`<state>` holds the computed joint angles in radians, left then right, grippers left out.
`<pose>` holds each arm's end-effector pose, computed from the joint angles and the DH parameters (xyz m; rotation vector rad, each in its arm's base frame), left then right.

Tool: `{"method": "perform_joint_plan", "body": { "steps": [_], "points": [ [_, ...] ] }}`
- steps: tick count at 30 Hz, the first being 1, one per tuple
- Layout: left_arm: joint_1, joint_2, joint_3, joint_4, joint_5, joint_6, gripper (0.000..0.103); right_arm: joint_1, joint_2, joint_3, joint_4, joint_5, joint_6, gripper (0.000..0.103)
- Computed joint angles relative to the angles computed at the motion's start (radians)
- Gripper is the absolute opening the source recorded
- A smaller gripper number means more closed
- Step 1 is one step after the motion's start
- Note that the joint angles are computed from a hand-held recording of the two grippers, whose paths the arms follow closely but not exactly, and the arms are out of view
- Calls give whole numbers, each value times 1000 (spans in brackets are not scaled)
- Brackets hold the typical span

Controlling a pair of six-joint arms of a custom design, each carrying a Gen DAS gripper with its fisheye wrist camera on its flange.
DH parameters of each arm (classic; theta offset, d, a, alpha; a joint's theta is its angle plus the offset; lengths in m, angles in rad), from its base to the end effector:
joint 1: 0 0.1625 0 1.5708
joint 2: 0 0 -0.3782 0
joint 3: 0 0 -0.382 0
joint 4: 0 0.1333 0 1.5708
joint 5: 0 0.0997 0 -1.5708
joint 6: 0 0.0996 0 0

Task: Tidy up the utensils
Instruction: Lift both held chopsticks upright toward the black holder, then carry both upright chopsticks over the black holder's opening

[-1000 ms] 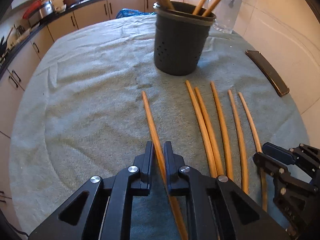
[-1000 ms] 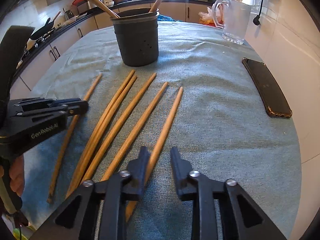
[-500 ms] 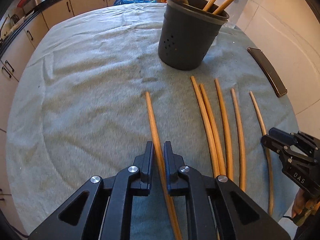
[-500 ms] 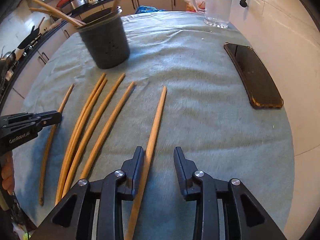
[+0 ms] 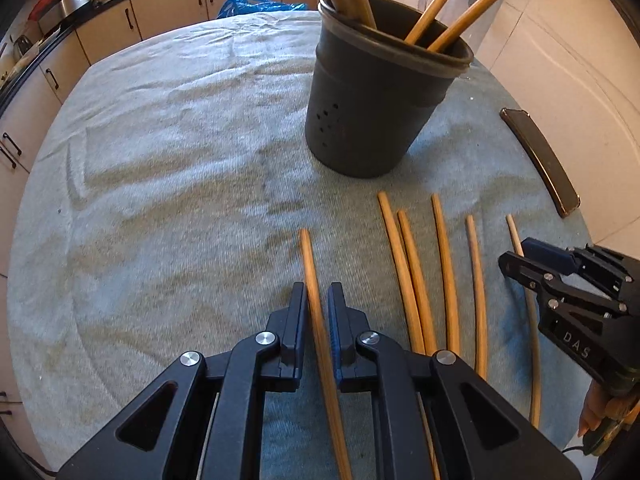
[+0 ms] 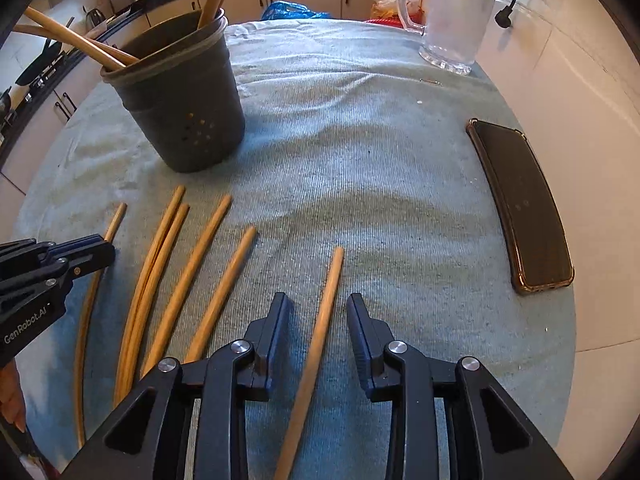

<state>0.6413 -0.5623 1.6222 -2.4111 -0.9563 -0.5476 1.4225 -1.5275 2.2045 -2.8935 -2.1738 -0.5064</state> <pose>-0.3557 -0.5036 -0.0702 0.5658 2.4616 -0.3334 0.0105 -0.4496 0.2955 0.1764 -2.3358 0.5051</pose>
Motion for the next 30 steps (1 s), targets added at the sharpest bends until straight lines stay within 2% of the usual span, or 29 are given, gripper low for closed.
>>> {"method": "perform_joint_plan", "body": {
  "steps": [2,3,4,6,11,14,23,30],
  "points": [
    [-1,-1,16,-38,4,9,10,-4,-4,13,-28,14,-10,24],
    [-4,-1,25,-57,10,19,9,-2,1,19,-50,14,-17,15],
    [-9,1,33,-71,23,37,7,-2,1,27,-71,17,-23,11],
    [-12,-8,52,-98,20,50,6,-11,-5,42,-99,45,-27,8],
    [-51,-76,129,-190,49,38,6,-35,-103,69,-54,187,3,7],
    [-91,-129,186,-245,77,38,6,-20,-165,97,-76,233,-12,7],
    [-201,-262,323,-342,141,10,6,49,-333,203,-166,262,-61,7],
    [-287,-334,416,-370,172,-16,6,75,-491,269,-139,283,-76,7]
  ]
}}
